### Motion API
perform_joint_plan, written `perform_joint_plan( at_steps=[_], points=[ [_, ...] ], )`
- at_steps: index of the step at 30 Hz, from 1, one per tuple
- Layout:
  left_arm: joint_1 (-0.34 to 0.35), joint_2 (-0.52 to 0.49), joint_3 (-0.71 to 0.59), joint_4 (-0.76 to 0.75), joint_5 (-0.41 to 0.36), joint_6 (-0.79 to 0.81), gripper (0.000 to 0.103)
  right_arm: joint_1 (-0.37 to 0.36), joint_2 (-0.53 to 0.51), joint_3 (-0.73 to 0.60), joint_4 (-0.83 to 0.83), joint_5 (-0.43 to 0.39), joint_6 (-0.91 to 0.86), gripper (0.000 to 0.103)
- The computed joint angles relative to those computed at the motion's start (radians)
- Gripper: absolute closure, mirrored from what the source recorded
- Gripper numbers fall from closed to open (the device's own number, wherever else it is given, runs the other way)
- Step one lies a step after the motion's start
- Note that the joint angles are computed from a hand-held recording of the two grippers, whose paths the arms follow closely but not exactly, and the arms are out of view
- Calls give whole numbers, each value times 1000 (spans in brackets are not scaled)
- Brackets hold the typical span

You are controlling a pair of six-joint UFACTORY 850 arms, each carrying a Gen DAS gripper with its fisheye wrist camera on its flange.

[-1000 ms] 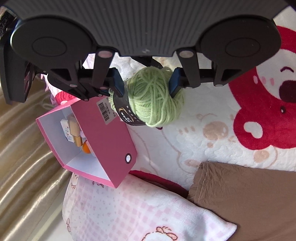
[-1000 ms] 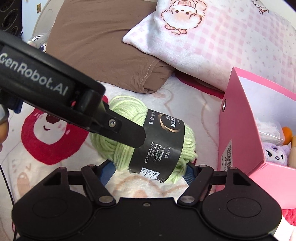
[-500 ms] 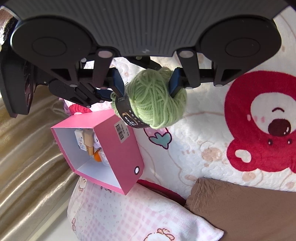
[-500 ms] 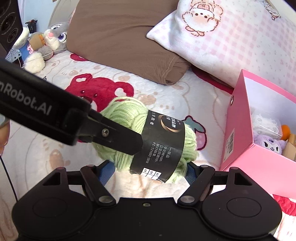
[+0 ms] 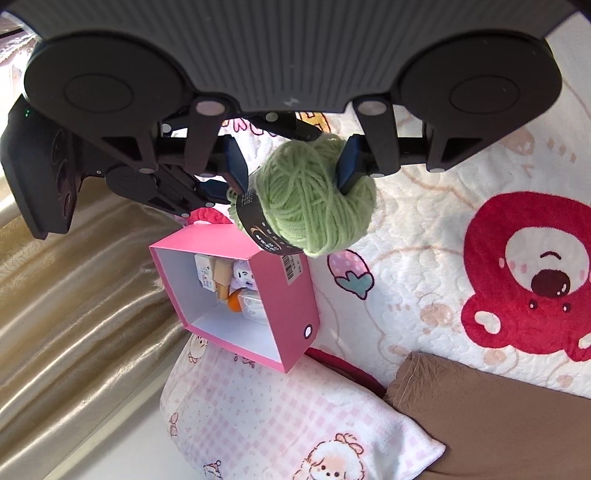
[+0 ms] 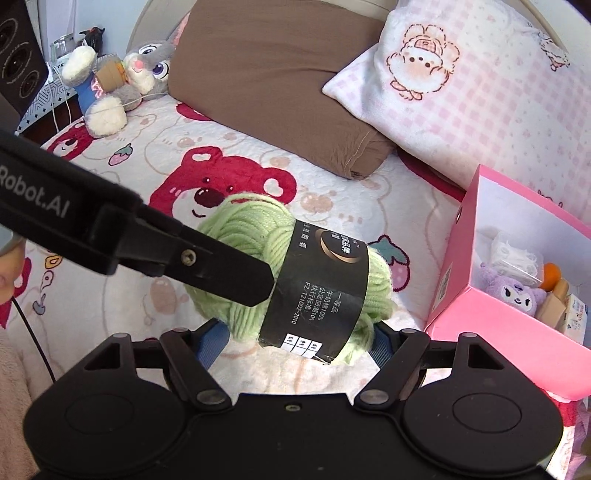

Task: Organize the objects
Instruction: 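Lift the yarn ball with the left gripper and carry it over the box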

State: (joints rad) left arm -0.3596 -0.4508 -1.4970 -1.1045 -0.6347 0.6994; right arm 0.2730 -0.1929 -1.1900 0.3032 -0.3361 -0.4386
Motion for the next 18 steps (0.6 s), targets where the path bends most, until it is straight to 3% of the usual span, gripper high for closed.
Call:
perform_joint_plan(
  at_steps=[9, 14, 18],
  points=[
    [-46, -8, -96, 71, 2, -63, 52, -32, 114, 69, 31, 105, -70, 22],
    [-72, -48, -169, 63, -5, -57, 52, -48, 139, 85, -168, 163, 101, 22],
    [-99, -110, -266, 141, -23, -132, 52, -68, 144, 96, -321, 204, 243, 22]
  ],
)
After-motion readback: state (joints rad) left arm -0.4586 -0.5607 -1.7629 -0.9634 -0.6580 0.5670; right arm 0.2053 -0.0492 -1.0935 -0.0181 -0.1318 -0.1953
